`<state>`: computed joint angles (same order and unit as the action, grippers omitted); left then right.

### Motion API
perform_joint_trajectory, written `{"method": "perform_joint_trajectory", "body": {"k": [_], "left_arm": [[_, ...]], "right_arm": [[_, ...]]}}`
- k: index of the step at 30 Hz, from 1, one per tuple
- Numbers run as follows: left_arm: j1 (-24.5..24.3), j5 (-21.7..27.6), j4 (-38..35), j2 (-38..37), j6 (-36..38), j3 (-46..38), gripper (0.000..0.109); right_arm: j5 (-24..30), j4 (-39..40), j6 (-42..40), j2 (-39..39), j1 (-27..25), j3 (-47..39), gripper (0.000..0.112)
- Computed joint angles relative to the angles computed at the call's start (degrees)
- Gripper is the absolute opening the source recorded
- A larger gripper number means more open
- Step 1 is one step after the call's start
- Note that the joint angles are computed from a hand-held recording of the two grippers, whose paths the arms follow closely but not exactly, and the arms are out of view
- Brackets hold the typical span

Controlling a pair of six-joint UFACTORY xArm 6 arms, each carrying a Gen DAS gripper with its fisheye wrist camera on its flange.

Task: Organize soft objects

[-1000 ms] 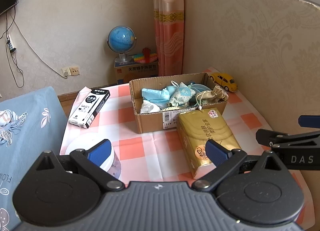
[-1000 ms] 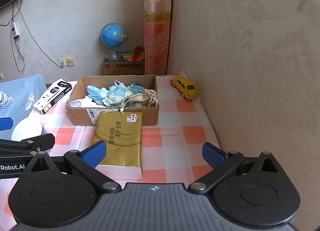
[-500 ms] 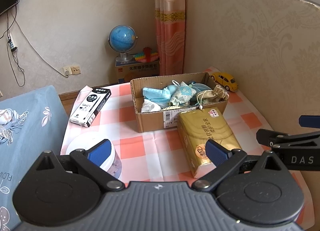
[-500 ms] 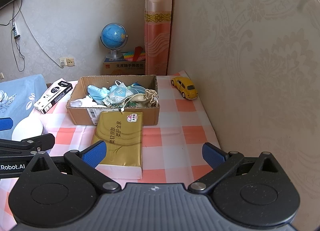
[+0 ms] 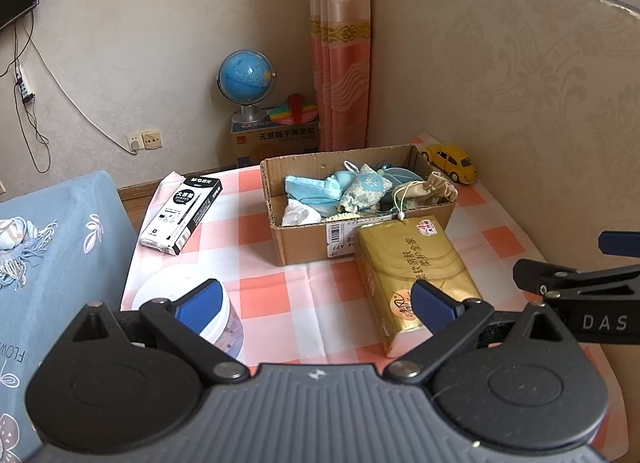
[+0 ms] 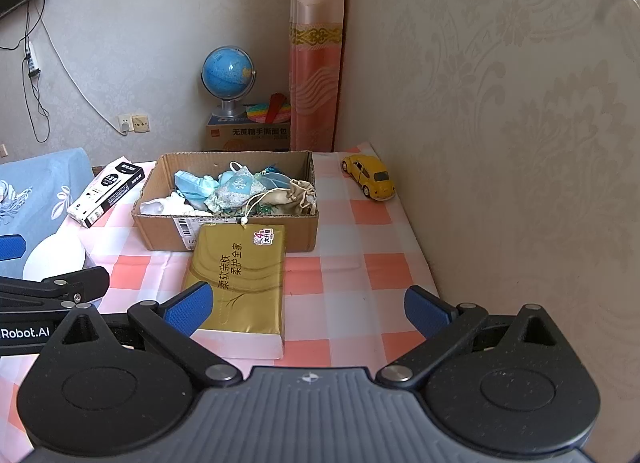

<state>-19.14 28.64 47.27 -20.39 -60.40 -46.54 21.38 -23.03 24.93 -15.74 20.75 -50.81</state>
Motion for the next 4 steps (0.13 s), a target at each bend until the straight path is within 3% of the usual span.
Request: {"method": "perform_joint_trajectory", "body": {"k": [4], "left_arm": [[0.0, 0.0, 0.0, 0.1, 0.1, -0.1, 0.1]], "right_arm": [[0.0, 0.2, -0.2, 0.0, -0.1, -0.1, 0.103]]}}
